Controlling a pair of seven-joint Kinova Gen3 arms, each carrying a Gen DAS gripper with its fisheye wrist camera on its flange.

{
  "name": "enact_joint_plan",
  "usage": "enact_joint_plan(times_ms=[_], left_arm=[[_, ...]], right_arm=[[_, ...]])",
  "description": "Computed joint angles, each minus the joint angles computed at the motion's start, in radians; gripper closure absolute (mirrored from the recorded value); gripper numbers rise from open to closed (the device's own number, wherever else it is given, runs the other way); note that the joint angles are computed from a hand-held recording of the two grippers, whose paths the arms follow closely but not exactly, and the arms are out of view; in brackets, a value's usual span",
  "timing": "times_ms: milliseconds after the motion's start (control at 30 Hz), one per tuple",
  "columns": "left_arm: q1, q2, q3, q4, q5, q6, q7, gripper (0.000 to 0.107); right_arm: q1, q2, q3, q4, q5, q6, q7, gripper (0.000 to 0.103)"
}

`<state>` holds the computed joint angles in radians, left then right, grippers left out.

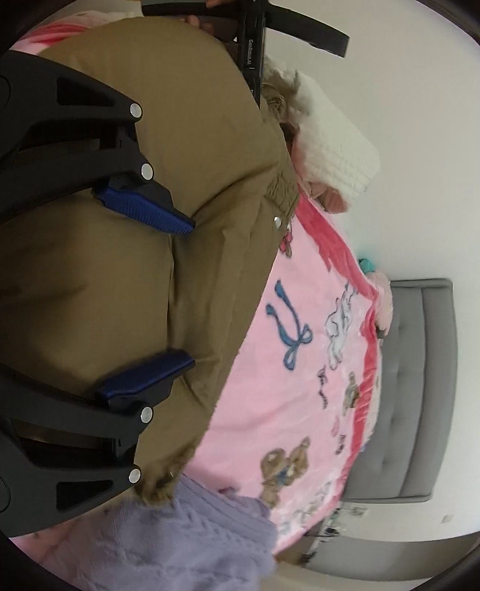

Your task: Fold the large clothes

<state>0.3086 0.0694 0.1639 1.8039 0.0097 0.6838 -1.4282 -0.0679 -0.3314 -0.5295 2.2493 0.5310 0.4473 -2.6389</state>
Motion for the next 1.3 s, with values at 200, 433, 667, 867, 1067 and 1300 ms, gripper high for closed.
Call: enact_joint_plan(times_ms=[200,433,667,867,1067,1300], left_arm=[[-0.026,0.054,-0.005,0.013,0.065,-0.048,-0.085,0.017],[0.021,0.084,-0.019,0.041,-0.023,-0.114,0.002,0.017],[0.053,0.103,-0.031,0.083,-0.082,-0.194,0.069,0.016],[0.076,0.132,-0.039,0.080,-0.136,-0.216,0.128,0.016],[0.081,0.132,-0.040,0.074,-0.151,-0.210,0.144,0.016],[0.144,-0.019,-0.094,0.156,-0.159,-0.262,0.098,0.016]], right_arm=[[0.146,0.011,-0.066,0.105,0.078,-0.205,-0.075,0.037],[0.405,0.009,-0.264,0.143,0.036,-0.321,-0.049,0.037],[0.514,0.020,-0.340,0.170,-0.033,-0.389,0.021,0.037],[0.634,0.028,-0.445,0.165,-0.101,-0.403,0.080,0.037],[0.512,0.068,-0.346,0.116,-0.179,-0.295,0.184,0.036],[0.199,-0.061,-0.071,0.031,-0.297,-0.079,0.238,0.031]])
